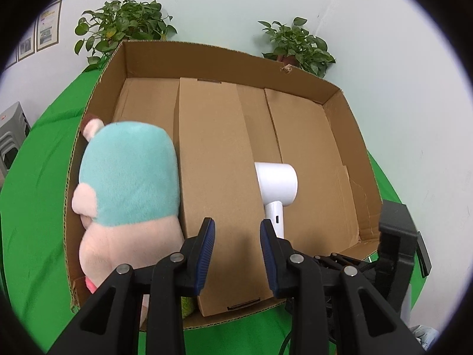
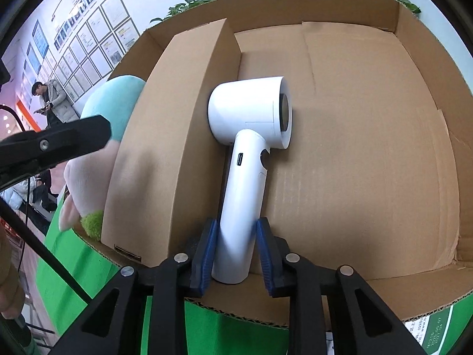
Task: Organize objects
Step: 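Open the right gripper to release the hair dryer and withdraw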
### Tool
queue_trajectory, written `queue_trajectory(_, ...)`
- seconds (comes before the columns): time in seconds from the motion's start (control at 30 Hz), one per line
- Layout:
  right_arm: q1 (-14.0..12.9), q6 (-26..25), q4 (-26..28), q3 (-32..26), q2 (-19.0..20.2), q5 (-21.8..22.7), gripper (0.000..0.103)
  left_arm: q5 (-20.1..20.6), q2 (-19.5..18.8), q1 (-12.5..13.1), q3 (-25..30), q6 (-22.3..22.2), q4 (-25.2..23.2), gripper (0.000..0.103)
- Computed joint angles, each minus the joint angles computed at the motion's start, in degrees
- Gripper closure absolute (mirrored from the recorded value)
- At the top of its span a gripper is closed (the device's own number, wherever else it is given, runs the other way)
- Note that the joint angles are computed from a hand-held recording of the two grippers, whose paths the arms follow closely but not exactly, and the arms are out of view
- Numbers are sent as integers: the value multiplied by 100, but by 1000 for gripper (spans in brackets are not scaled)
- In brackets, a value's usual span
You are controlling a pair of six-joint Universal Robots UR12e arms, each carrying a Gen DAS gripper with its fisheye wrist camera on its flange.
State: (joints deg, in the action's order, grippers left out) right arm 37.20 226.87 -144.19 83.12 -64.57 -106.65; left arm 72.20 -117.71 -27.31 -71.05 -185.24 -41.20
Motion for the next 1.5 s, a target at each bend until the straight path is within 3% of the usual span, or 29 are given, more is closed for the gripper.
queue_trajectory(0.17,-83,-23,-65,-4,74,124,76,16,-17,-8,-20,18,-31,74)
queue_trajectory(0.33,-89,-170,328,-262,227,55,72,-37,-39,-6,-13,1,19,74)
queue_trajectory(0.5,-64,-178,396,-282,225,72,72,-58,-66,-15,11,21,31,74)
queue_trajectory(0.93,-172,-273,330,-362,326,390,66,-9,-85,-42,23,31,79,74)
queue_trajectory(1.03,-197,-230,385,-392,349,348,52,107,-53,-59,-36,41,191,72)
queue_trajectory(1.1,-223,-194,314,-357,330,348,37,274,-6,-89,-135,45,426,71)
queue_trajectory(1.17,-176,-172,224,-290,265,105,21,567,66,-146,-290,86,835,69)
queue_trajectory(1.23,-48,-139,72,-181,165,-402,10,903,156,-218,-491,102,1352,58)
queue_trajectory(1.3,127,-183,-21,-64,70,-1044,1,1329,260,-311,-727,136,1921,28)
queue_trajectory(1.33,213,-184,-40,3,19,-1337,1,1574,310,-367,-857,150,2239,23)
queue_trajectory(1.4,376,-37,-59,227,-145,-1821,0,1820,399,-447,-1099,210,2804,22)
queue_trajectory(1.5,539,233,-367,646,-401,-1987,1,1916,488,-524,-1263,232,2995,22)
